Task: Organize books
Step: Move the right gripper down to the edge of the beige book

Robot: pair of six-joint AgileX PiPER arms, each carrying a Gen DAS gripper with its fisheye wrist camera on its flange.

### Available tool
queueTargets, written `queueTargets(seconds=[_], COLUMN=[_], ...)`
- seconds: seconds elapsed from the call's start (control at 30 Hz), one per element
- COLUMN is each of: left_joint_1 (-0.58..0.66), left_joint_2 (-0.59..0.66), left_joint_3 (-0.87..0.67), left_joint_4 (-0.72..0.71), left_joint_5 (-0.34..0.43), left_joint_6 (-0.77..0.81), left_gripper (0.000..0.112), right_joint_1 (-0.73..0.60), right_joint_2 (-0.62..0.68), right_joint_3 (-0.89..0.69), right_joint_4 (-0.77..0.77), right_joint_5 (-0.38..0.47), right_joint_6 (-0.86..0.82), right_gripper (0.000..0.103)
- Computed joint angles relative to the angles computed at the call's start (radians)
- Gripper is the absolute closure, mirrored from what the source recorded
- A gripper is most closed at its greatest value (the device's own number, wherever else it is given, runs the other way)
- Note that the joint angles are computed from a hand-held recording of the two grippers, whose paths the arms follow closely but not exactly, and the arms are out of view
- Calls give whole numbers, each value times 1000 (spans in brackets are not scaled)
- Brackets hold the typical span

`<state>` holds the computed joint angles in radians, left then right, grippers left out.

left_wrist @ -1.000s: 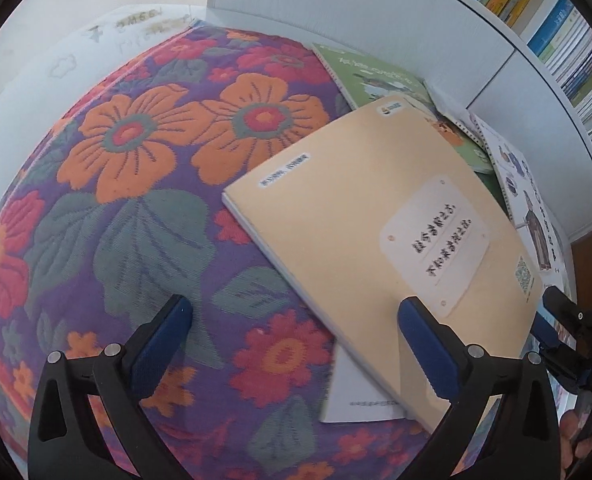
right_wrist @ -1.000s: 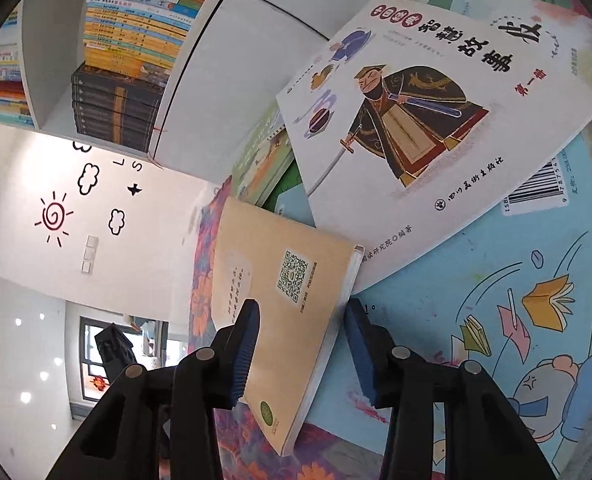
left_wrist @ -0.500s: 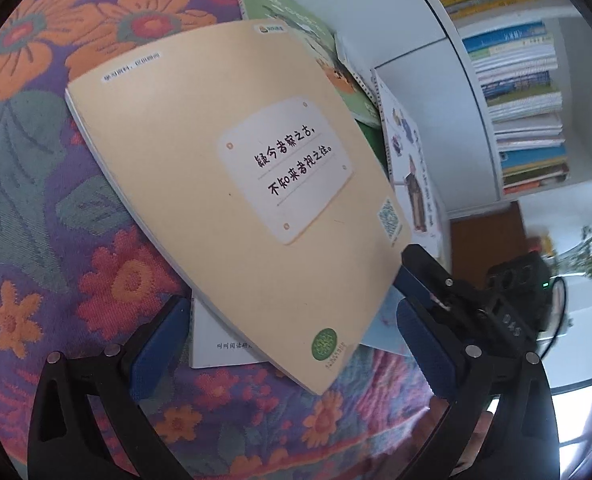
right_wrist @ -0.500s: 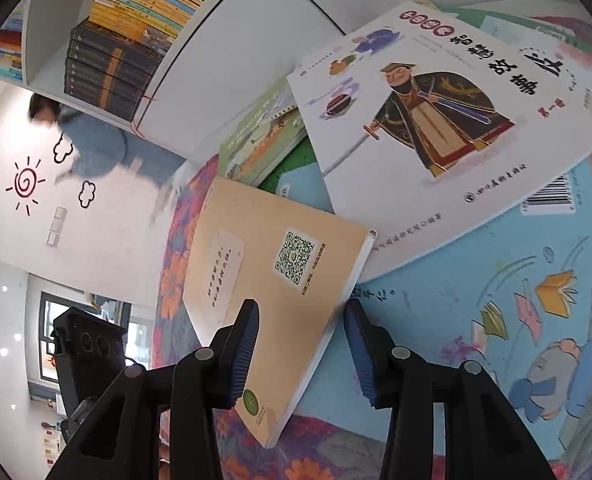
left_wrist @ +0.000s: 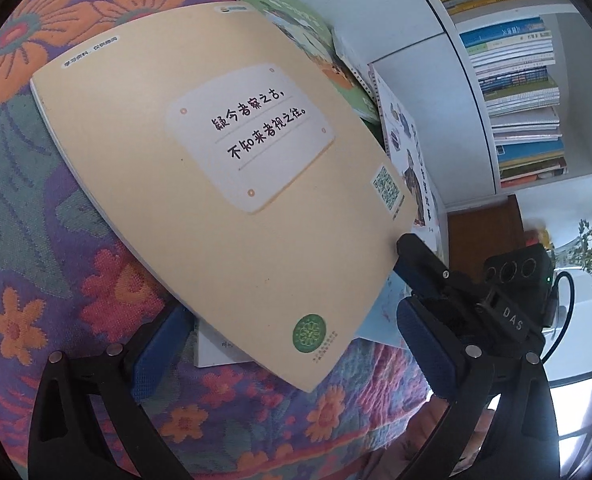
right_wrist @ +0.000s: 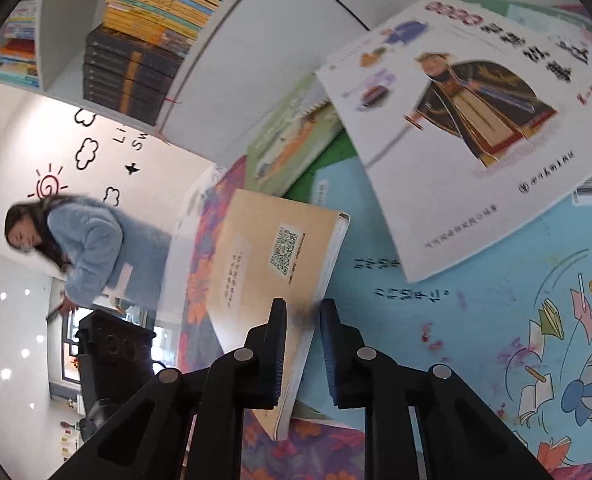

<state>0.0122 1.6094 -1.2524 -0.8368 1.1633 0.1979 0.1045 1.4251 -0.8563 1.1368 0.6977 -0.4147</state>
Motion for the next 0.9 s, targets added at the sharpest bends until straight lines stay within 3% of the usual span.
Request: queueTargets(seconds=[0.3,0.43,0.57,0.67,0.77,0.83,0.9], left_joint_1=[-17,4,50,56,35,14,27], left_joint_2=[-6,-32,-40,-40,-72,-97,-101], left_joint_3=[-51,-59,-57,-61,-73,-77,-69], left_joint_4=[104,215,232,241,325,413,441], left_joint_5=[37,5,-10,1,-13,-51,-73], left_joint_6=[-70,-136,-130,-126,-165,-213,-219], left_gripper=[11,11,11,14,14,14,15], right_joint_1=[-2,6,-35,-5,7,-17,-43], right_joint_2=[15,-23,-90,-107,-44,-17,-9], right_joint_3=[33,24,30,1,-36,-23,-3], right_joint_4=[63,-14,-11,-204,-348,-271,-168], right_joint_5=[-36,-52,-6,-44,-8,4,12], right_joint_6=[-20,52,24,210,342,279,180], right_gripper=[92,96,100,100,96,94,86])
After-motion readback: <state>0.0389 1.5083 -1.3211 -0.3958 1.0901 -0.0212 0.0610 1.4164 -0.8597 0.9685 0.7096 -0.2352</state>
